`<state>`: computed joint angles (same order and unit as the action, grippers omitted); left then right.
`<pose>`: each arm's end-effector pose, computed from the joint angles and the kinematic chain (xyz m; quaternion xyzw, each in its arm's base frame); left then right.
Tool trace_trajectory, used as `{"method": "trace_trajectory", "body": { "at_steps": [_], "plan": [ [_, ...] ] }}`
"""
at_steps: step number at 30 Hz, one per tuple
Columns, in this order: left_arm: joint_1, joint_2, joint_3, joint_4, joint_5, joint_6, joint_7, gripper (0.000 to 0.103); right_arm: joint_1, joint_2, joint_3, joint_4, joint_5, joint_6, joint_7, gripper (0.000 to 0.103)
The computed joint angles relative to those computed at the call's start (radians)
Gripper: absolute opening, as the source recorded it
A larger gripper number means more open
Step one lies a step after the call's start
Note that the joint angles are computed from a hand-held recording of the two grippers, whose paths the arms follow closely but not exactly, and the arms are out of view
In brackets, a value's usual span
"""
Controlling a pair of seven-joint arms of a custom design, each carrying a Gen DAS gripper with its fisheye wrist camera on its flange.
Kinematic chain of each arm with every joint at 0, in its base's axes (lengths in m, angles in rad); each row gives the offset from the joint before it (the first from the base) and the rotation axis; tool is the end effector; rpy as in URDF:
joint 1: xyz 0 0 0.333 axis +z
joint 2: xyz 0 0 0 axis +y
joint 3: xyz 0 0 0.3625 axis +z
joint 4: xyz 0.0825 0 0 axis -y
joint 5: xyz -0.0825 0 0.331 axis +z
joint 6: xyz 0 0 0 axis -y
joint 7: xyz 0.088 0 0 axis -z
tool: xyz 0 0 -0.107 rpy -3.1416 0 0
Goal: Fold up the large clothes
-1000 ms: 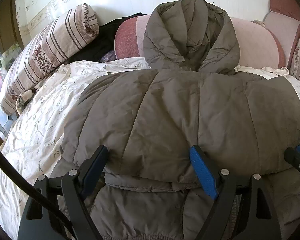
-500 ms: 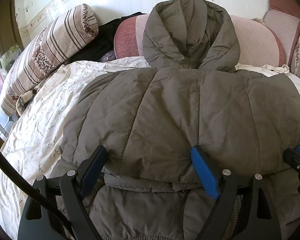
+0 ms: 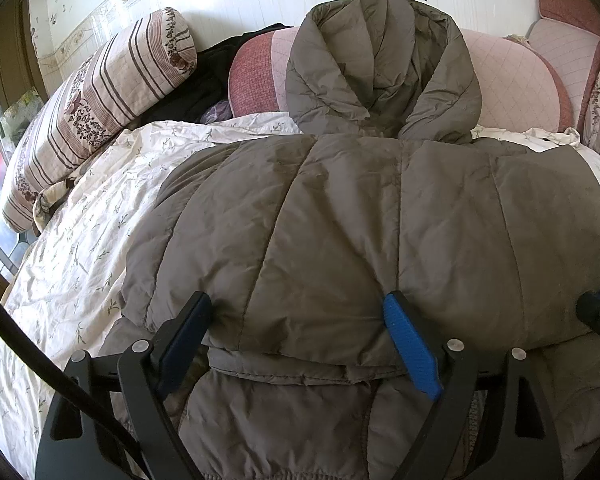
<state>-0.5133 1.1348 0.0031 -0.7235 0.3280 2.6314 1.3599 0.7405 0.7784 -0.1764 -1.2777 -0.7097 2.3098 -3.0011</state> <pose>0.7297 -0.4193 0.3802 -0.4594 0.7963 -0.2859 0.2704 0.6238 0.4314 0.3817 -0.4136 0.8366 -0.2775 0.2281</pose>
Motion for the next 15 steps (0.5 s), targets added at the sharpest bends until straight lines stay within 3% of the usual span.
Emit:
{"method": "trace_trajectory", "body": {
  "at_steps": [6, 15],
  "plan": [
    [-0.001, 0.002, 0.001, 0.004, -0.001, -0.002, 0.001, 0.088, 0.017, -0.019, -0.013, -0.014, -0.026, -0.029, 0.034, 0.039],
    [0.0, 0.0, 0.002, -0.002, 0.001, 0.003, 0.0, 0.089, -0.001, 0.002, 0.014, 0.023, 0.004, -0.093, -0.011, 0.039]
  ]
}}
